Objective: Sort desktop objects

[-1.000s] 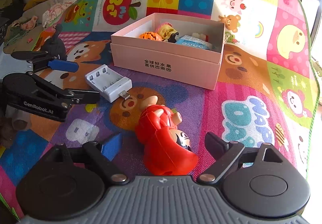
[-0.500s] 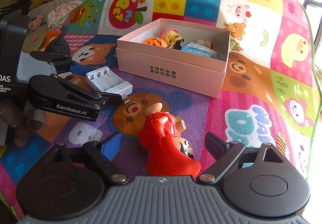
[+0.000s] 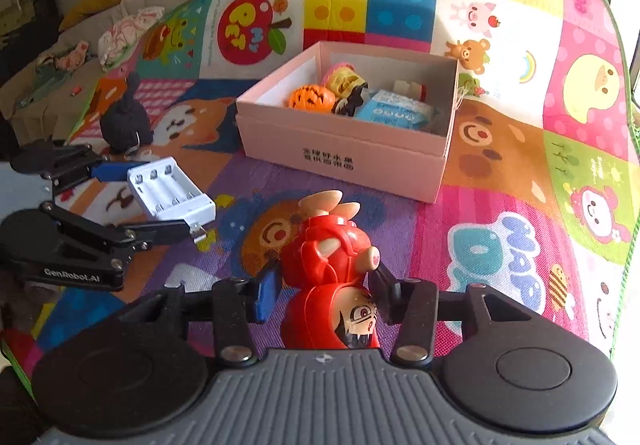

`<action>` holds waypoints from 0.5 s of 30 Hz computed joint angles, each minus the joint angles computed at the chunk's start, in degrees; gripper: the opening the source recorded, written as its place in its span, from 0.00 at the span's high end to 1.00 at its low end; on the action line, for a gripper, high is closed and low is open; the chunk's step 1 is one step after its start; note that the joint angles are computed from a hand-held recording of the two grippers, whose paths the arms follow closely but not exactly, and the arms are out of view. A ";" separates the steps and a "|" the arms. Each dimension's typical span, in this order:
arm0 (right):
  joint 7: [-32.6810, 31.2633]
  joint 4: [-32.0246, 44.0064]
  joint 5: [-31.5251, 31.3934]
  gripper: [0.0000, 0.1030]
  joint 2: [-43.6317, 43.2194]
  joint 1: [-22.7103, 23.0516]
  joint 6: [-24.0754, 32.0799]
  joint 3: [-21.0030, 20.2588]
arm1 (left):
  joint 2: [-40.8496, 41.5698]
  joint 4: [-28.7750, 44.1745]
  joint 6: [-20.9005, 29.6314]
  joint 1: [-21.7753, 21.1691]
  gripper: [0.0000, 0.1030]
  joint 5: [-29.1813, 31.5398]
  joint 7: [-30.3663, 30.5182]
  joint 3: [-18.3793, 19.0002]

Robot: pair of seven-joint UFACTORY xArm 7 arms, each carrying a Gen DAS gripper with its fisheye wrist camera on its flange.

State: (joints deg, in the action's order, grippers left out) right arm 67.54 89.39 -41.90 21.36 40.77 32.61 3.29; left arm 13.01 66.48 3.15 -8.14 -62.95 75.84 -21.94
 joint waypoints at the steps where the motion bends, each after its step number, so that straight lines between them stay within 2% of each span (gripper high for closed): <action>1: 2.40 -0.81 -2.00 0.54 -1.71 0.37 -1.57 -1.03 | 0.26 0.97 -0.27 0.43 0.18 -1.35 1.26 -0.72; 5: 10.04 -0.96 -11.15 0.54 -5.42 0.54 -3.04 -2.38 | 3.97 7.59 -2.99 0.90 0.18 -7.29 6.81 -3.81; 9: 13.80 0.50 -17.05 0.54 -6.05 -0.50 -1.09 -1.26 | 10.28 15.32 -4.78 -2.67 0.18 -0.71 -1.26 -2.35; 11: 14.49 0.58 -17.75 0.54 -6.10 -1.52 -1.24 -0.46 | 14.98 20.92 -8.17 -5.48 0.18 2.31 -5.18 -1.02; 13: 14.43 0.45 -17.58 0.54 -5.98 -2.35 -1.44 0.14 | 18.77 26.32 -7.74 -12.19 0.18 6.12 -13.42 6.93; 15: 13.82 0.46 -16.80 0.54 -5.66 -2.95 -1.23 0.56 | 21.90 30.66 -3.78 -17.50 0.18 10.04 -22.25 14.81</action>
